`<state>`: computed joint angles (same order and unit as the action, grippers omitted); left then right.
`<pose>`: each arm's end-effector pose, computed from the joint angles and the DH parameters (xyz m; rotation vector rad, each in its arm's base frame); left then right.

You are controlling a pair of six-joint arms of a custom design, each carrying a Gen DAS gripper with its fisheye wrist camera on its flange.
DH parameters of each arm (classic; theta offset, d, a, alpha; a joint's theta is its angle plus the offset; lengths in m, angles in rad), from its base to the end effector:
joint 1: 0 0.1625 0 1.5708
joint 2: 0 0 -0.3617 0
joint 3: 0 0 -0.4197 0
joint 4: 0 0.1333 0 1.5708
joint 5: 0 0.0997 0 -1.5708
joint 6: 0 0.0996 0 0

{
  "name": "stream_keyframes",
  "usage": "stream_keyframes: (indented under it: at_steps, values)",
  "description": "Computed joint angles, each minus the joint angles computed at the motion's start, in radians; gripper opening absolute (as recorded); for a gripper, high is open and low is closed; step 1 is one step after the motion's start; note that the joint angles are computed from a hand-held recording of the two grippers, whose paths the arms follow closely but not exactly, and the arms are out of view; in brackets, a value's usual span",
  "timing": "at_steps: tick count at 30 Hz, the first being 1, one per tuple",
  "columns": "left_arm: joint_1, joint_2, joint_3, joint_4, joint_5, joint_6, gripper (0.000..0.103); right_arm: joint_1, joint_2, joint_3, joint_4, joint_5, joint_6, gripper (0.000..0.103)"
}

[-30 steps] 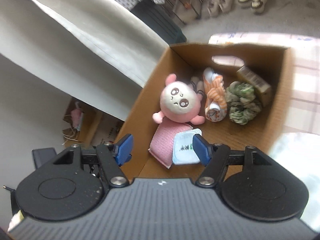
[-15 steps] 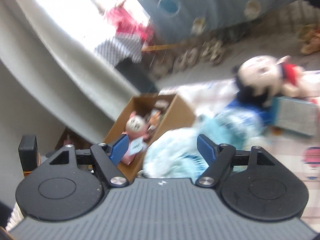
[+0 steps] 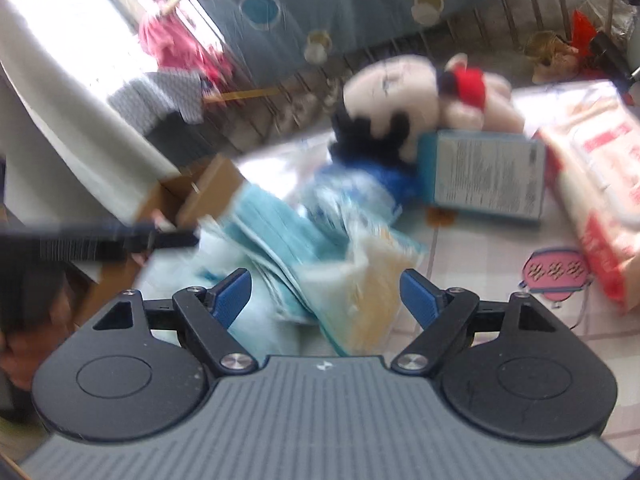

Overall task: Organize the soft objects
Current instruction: 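Move both tools back over the table clutter, then grasp the blue towel with the left gripper while the right gripper grasps the cotton swab bag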

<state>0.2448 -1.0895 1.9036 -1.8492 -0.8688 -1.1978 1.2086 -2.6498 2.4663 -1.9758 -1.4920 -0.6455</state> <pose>-0.4396 -0.3135 0.0617 0.3878 2.3397 -0.6263 0.0498 -0.2668 0.3826 0.4308 -2.7826 0.8008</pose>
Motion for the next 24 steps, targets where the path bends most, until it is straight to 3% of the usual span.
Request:
stream_keyframes:
  at_steps: [2, 6, 9, 11, 18, 20, 23, 24]
  values:
    - [0.036, 0.007, 0.003, -0.036, -0.022, -0.007, 0.074, 0.042, 0.012, 0.046, -0.063, -0.041, -0.013, 0.082]
    - [0.063, 0.017, 0.008, -0.067, -0.025, 0.001, 0.073, 0.098, 0.046, 0.114, -0.211, -0.12, -0.042, 0.085]
    - [0.073, 0.032, -0.003, -0.08, -0.031, 0.022, 0.073, 0.078, 0.093, 0.12, -0.262, -0.127, -0.032, 0.082]
    - [0.082, 0.045, -0.014, -0.087, -0.042, 0.037, 0.074, 0.055, 0.123, 0.113, -0.278, -0.13, -0.02, 0.061]
    - [0.123, 0.137, -0.106, -0.026, -0.045, 0.049, 0.073, -0.075, 0.073, 0.081, -0.229, -0.016, -0.036, 0.04]
    - [0.134, 0.152, -0.125, -0.012, -0.052, 0.038, 0.066, -0.13, 0.06, 0.062, -0.181, 0.033, -0.039, 0.035]
    - [0.15, 0.164, -0.146, 0.008, -0.065, 0.01, 0.046, -0.194, 0.054, 0.037, -0.129, 0.089, -0.035, 0.034]
    - [0.154, 0.164, -0.148, 0.007, -0.07, 0.002, 0.034, -0.213, 0.052, 0.031, -0.115, 0.106, -0.034, 0.034]
